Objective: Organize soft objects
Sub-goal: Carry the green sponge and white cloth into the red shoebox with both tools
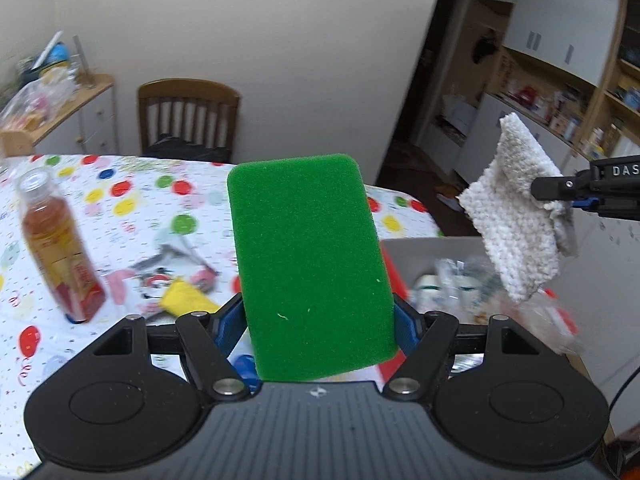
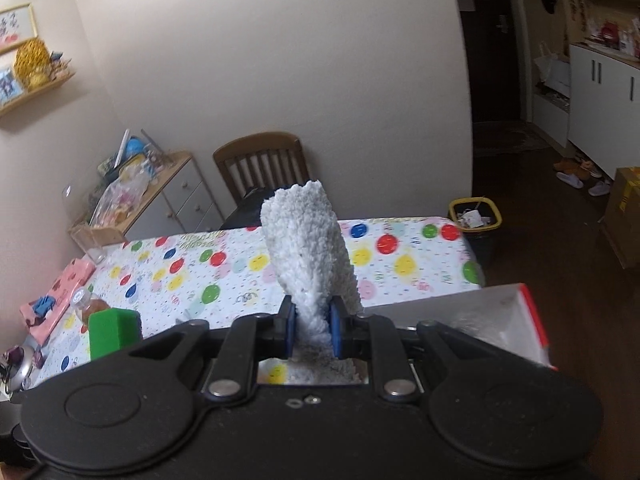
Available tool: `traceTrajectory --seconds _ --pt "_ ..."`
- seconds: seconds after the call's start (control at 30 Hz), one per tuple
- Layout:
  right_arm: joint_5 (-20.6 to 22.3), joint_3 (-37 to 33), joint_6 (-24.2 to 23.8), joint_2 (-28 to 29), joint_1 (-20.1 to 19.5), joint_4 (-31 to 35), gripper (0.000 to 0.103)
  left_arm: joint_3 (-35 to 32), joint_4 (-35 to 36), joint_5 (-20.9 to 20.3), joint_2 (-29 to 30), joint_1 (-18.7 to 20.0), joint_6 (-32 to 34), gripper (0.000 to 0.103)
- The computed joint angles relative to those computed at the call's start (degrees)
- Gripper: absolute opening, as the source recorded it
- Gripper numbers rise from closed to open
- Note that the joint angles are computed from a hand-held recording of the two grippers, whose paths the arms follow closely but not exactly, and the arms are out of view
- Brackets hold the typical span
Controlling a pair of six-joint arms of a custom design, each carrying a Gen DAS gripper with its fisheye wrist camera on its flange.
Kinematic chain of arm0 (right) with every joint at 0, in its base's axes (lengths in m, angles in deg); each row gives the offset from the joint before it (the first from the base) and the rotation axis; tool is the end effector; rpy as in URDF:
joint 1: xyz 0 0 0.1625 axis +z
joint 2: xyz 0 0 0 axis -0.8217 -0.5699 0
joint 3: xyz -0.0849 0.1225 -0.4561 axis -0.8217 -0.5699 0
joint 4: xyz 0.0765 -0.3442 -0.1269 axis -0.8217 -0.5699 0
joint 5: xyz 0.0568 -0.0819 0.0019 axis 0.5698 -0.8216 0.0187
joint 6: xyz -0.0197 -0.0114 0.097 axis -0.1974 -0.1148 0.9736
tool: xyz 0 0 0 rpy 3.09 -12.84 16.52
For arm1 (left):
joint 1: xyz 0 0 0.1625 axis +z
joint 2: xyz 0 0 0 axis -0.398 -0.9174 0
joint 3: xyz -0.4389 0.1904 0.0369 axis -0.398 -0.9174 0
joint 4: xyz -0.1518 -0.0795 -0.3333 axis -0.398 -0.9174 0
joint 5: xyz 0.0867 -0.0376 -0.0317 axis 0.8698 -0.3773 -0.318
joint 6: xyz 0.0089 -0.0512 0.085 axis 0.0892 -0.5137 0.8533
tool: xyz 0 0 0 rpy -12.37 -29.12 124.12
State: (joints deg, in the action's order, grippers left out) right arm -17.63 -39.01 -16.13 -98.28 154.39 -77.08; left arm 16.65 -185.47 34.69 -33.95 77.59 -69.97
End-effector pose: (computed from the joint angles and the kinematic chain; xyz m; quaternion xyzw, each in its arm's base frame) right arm 0.2658 -0.8624 0.2192 0.3425 -0.8940 0.2714 0.0985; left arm -0.2232 -0.6844 0.2031 -0.0020 0.8275 -0.4681 0.3101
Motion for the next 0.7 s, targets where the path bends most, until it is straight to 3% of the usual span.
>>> traceTrajectory --seconds 0.27,0.7 --pt "0.49 3.01 0.95 -3.11 -3.12 -2.21 0.016 -7.03 7.77 -3.16 4.18 -0.68 1.0 0.073" --pt "-2.1 1.54 1.23 -3.16 -7.37 -0.86 0.016 -26.15 26.05 -6.87 14.05 1.02 1.66 0.073"
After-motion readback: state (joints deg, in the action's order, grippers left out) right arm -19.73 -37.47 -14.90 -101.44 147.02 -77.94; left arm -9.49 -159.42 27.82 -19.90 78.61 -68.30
